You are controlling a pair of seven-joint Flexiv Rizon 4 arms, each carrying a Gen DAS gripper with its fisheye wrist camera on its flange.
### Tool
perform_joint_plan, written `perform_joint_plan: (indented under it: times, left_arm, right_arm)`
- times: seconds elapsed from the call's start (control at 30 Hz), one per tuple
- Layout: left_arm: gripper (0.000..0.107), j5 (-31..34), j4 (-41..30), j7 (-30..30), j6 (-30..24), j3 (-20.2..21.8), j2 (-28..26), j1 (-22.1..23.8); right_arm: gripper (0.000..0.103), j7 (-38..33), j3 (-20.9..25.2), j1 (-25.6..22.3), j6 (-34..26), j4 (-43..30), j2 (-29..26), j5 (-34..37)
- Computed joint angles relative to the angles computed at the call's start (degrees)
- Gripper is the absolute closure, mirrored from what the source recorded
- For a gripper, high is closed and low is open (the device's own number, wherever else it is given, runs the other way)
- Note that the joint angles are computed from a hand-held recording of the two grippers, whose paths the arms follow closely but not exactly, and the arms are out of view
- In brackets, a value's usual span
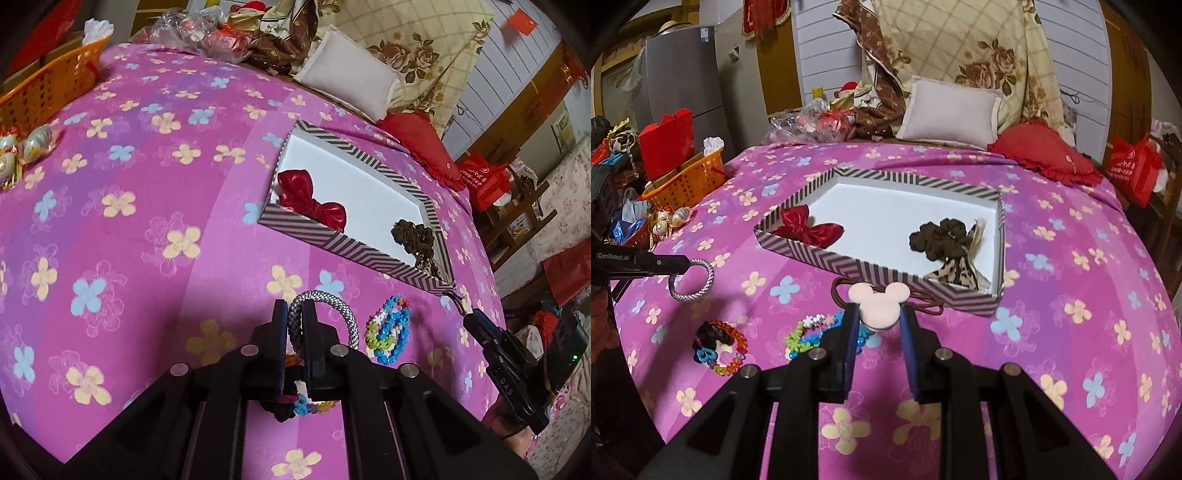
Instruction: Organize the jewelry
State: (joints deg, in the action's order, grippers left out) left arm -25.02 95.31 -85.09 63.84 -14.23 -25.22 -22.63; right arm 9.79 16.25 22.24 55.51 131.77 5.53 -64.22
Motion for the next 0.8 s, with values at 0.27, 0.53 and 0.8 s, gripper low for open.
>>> perform_joint_plan:
  times: [0.27, 0.53, 0.8]
  left_arm:
    - [0.107, 3.2, -3.6, -1.5, -0.1, 1.0, -1.4, -1.5]
    - [0.107, 7.3, -10.0, -3.8, -1.3, 2.4, -4.2, -3.3]
    - [0.107, 11.3, -17.1, -6.1, -3.2, 4.0, -7.7, -5.2]
  right_arm:
    - [0.080, -1.6, 0.1, -0.2, -1.5, -1.2, 0.6, -0.3]
    - [0.080, -3.4, -0.3, -0.9, -2.1, -2.6, 0.5, -0.8]
    - [0.080, -4.3, -1.2, -1.7, -1.2, -3.4, -0.5, -1.2]
